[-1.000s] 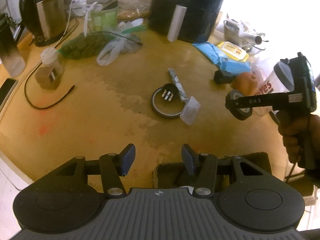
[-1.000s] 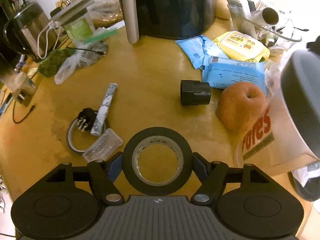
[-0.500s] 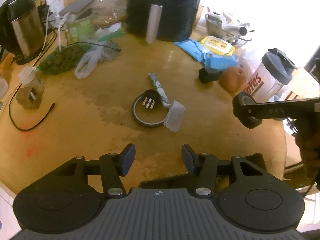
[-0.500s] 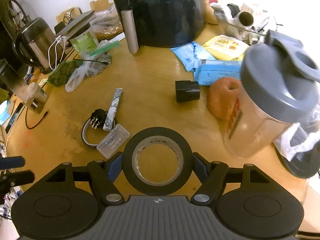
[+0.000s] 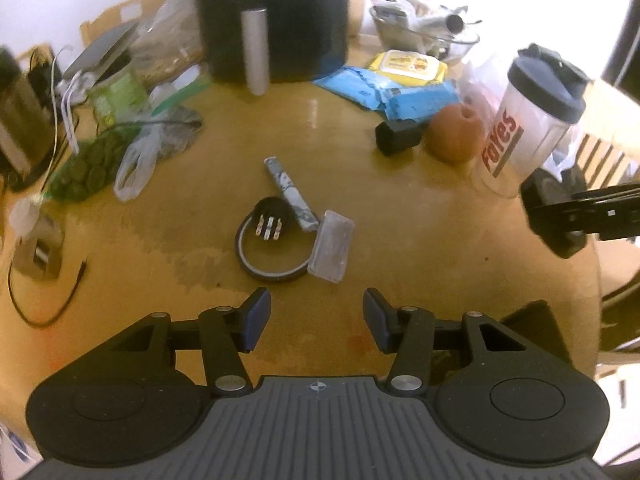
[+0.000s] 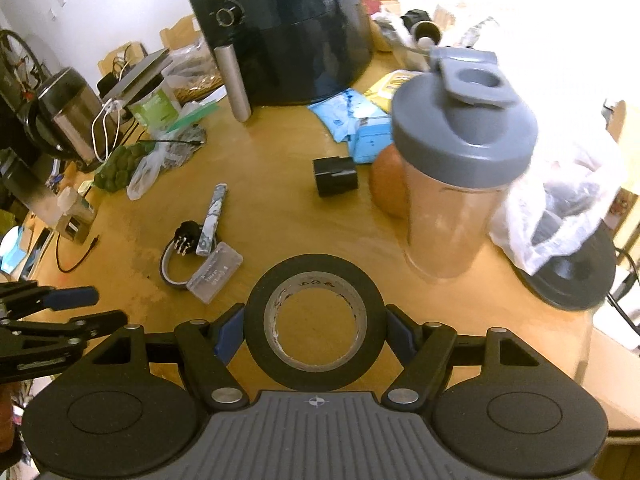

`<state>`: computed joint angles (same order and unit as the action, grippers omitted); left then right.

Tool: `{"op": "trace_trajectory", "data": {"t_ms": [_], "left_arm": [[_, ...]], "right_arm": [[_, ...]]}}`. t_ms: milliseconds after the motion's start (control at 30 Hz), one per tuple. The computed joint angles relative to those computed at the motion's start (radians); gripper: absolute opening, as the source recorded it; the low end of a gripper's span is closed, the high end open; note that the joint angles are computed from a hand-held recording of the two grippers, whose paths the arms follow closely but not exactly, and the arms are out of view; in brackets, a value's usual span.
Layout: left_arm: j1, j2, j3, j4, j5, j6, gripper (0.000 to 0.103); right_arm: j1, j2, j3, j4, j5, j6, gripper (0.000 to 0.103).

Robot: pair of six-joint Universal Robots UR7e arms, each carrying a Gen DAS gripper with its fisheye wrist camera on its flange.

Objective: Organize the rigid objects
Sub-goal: 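Grasp the clear plastic case with left while right holds the tape roll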

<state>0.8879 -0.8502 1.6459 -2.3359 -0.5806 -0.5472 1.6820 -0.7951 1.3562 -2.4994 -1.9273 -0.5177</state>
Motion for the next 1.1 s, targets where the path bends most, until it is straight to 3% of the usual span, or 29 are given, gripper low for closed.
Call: {"op": "trace_trajectory", "data": {"t_ms": [500, 900, 967, 1033, 1100], "left_arm": [[0.047, 0.174, -0.184, 0.189, 0.103, 0.094, 0.05], [0.08, 0.248, -0.284, 0.304, 0.114, 0.097, 0.05], [0.082, 0.252, -0.283, 0.276, 0.12, 0.123, 0.048], [0.082, 0.254, -0.286, 0.283, 0.122, 0.122, 0.033], [0.082, 0.253, -0.287, 0.292, 0.121, 0.113, 0.033]], "right_arm": [[-0.032, -0.09, 0.082, -0.011, -0.009, 0.039, 0.075], [-0.053, -0.134, 0.115, -0.022, -0.024, 0.057, 0.075], [-0.056, -0.138, 0.116, -0.022, -0.026, 0.061, 0.075], [-0.058, -0.142, 0.119, -0.023, -0.029, 0.065, 0.075], [-0.061, -0.146, 0.124, -0.022, -0.029, 0.068, 0.075]]}}
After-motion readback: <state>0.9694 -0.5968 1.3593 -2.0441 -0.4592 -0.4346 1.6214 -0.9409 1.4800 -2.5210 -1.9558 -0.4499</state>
